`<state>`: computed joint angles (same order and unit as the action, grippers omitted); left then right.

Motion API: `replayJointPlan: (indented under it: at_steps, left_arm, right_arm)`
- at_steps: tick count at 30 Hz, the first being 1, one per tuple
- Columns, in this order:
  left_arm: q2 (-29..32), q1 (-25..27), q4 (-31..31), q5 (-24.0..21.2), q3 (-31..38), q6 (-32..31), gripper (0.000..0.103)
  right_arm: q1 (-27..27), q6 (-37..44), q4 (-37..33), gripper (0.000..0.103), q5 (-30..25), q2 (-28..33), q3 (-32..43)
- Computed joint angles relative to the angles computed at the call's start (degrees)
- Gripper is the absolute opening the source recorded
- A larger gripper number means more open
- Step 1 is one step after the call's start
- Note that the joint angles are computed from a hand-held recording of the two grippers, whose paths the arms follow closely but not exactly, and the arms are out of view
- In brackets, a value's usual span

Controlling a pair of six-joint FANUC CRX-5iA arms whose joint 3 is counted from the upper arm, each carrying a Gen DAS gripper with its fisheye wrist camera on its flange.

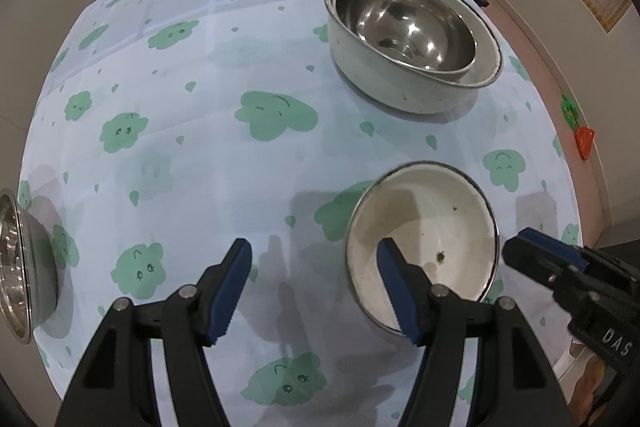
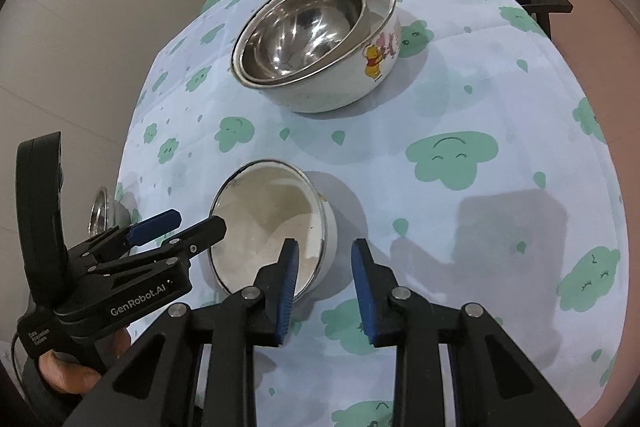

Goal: Organize plates and bowls
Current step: 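Move both open tools to the rim of the cream enamel bowl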

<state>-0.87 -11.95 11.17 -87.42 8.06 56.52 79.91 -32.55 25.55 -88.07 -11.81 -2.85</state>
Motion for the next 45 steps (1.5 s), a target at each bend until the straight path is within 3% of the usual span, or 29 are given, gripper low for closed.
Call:
replayJointPlan:
  at_steps: [15, 18, 25, 45]
  left_arm:
    - [2.17, -1.55, -0.31, -0.84, 1.53, 0.40, 0.064]
    - [2.75, -1.65, -0.37, -1.37, 1.87, 0.67, 0.064]
    - [3.37, -2.34, -0.22, -1.78, 2.05, -0.18, 0.062]
    - [7.25, -4.69, -1.49, -4.65, 3.59, 1.27, 0.029]
  right_arm:
    - [-1.97, 1.90, -2.10, 0.029, 2.72, -1.09, -0.94]
    - [-2.32, 2.97, -2.79, 0.018, 3.67, -1.23, -1.01]
    - [-3.55, 4.63, -4.68, 0.017, 4.45, -1.00, -0.86]
    - [-7.11, 11.00, -9.22, 0.015, 7.27, 0.18, -0.11]
